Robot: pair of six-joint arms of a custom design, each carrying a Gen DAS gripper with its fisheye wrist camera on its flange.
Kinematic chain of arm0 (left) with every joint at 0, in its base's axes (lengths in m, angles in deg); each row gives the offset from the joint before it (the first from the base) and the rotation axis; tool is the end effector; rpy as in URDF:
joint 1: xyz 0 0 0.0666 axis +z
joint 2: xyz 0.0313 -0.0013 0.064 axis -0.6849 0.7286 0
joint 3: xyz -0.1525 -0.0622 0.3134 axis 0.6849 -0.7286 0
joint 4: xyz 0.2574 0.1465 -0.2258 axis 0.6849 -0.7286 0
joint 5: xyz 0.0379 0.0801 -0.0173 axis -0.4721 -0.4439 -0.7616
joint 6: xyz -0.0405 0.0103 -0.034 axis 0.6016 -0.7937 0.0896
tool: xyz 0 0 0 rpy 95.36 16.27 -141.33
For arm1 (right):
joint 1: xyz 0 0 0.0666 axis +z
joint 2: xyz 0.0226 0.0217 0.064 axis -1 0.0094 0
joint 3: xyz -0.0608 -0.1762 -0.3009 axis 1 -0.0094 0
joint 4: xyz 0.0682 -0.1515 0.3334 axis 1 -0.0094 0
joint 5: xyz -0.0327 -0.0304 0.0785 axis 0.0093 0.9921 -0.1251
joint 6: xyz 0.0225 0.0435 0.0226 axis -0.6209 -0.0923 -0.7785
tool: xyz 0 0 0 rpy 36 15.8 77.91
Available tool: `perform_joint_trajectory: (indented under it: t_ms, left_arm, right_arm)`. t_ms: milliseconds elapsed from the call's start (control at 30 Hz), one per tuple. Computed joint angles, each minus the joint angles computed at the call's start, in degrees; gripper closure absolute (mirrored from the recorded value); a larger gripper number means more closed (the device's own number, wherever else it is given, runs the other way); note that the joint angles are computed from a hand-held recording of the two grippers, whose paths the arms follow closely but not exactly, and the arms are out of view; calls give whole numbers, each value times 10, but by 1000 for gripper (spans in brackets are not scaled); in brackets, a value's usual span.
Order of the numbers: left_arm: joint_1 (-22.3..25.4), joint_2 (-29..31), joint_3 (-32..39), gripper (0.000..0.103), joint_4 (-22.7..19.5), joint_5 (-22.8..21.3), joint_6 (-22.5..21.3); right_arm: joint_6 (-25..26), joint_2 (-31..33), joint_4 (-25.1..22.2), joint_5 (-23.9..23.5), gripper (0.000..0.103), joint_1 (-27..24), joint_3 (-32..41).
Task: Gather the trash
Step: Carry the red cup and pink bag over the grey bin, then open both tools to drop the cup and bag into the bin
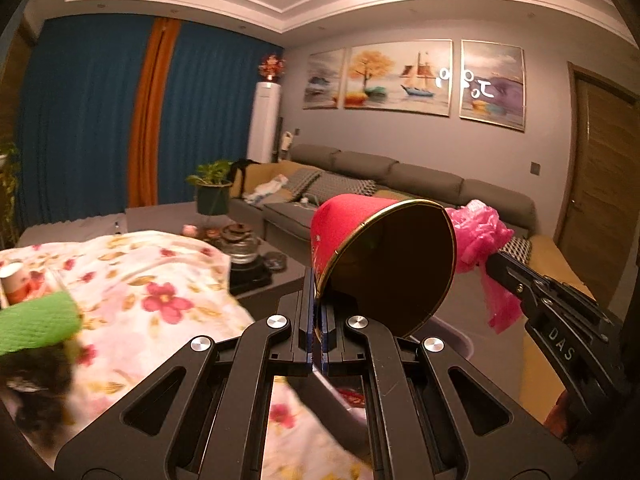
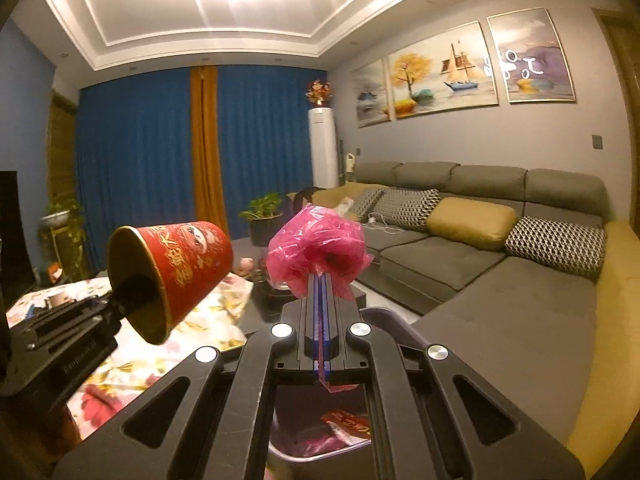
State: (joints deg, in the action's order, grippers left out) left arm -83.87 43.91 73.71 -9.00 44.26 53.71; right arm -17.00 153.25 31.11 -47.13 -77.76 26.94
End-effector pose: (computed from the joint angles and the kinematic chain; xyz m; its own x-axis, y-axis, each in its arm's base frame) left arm 0.4592 -0.3659 0.3757 -0.2653 -0.1314 -0.9552 -0.0158 0.9911 -0.1320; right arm 0.4973 0.1081 0.3793 -0.2266 0.0021 -0.9740 -0.3364 0.9383 0.0803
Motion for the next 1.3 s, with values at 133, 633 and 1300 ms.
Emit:
perform_joint_trajectory:
  t_ms: [133, 633, 1300]
  left_arm:
    - [6, 29, 27, 101, 1, 23, -1]
    - [29, 103, 110, 101, -20, 74, 3]
    - [44, 120, 118, 51, -31, 105, 19]
  right_arm:
    - [-8, 18, -1, -2, 101, -12, 15]
    - [-15, 59, -9, -11, 101, -15, 55]
    - [-27, 90, -53, -21, 99, -23, 101]
